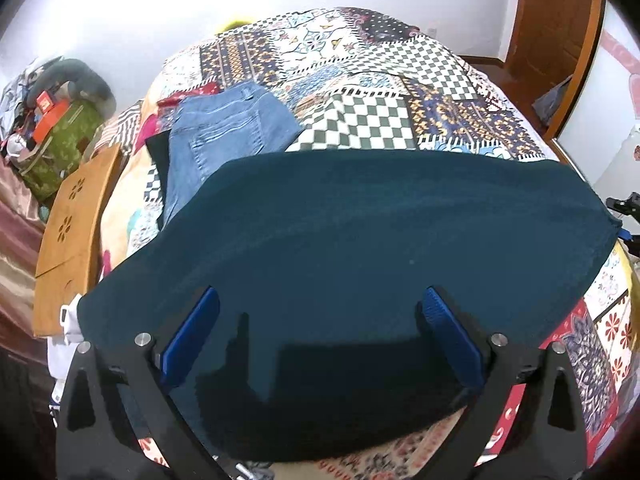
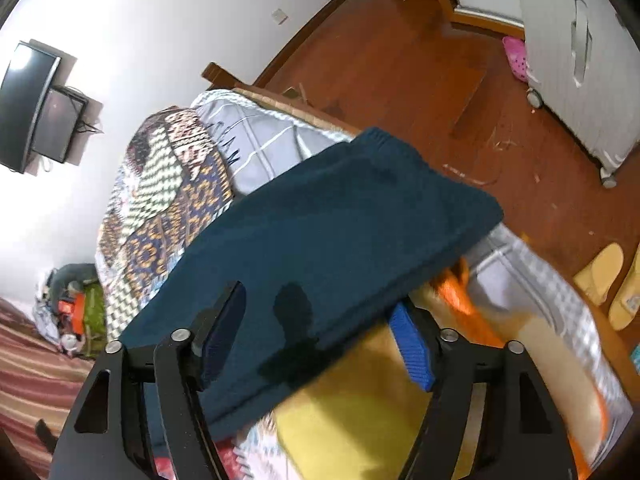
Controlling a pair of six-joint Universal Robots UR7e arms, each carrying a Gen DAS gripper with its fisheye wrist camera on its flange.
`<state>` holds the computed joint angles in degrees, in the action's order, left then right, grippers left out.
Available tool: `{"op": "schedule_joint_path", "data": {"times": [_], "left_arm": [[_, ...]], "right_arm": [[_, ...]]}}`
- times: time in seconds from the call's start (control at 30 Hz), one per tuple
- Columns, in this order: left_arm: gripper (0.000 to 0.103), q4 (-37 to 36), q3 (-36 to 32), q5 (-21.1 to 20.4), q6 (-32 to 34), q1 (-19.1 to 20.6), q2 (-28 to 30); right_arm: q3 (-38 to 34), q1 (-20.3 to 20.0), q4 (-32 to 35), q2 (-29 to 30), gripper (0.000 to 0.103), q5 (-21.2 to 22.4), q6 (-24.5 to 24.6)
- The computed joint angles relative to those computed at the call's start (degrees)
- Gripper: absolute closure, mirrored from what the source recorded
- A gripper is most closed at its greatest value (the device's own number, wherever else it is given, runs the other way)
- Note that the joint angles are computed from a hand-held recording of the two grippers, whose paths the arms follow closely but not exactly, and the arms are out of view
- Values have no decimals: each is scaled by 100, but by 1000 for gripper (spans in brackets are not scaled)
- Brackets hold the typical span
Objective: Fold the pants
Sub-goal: 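Grasp the pant leg end with the right gripper and fold it over the pants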
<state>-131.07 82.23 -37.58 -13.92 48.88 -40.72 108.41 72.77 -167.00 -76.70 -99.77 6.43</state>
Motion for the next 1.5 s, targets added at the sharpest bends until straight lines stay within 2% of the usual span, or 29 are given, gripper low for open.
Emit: {"op": "schedule_joint_path", "data": {"times": [0.07, 0.1, 0.13, 0.17, 0.27, 0.37, 0.63, 0.8, 0.93, 1.1, 1.27, 1.5], "left_arm": [[1, -26, -99, -10, 68, -4, 91], [1, -40, -135, -16, 96, -7, 122], [1, -52, -159, -20, 116, -9, 144], [1, -68, -182, -24, 131, -13, 167], [1, -129, -187, -30, 165, -25, 163], [1, -186, -153, -43, 143, -33, 107], [1, -465, 83, -60, 97, -99, -118], [1, -713, 328, -94, 117, -148, -336], [1, -921, 533, -105, 132, -178, -546], [1, -1081, 813, -186, 82, -162, -859], [1, -1220, 1179, -128, 70, -142, -1203], [1, -1113, 1599, -153, -298, 8, -1655]], "right_arm": [[-141, 39, 10, 118, 52, -250, -55], [-209, 26, 38, 161, 53, -306, -74], [-275, 20, 47, 223, 59, -332, -79], [-312, 22, 14, 267, 69, -392, -94], [-408, 24, -30, 345, 85, -553, -189], [-397, 113, -244, 329, 88, -673, -394], [-342, 835, -1105, 256, 93, -1199, -1437], [-407, 1464, -1633, 367, 93, -1391, -2270], [-560, 1974, -1853, 569, 94, -1336, -2833], [-733, 2402, -1651, 864, 94, -921, -3054], [-867, 2660, -1299, 1346, 94, -642, -3049], [-933, 2792, -602, 2020, 94, -751, -3122]]}}
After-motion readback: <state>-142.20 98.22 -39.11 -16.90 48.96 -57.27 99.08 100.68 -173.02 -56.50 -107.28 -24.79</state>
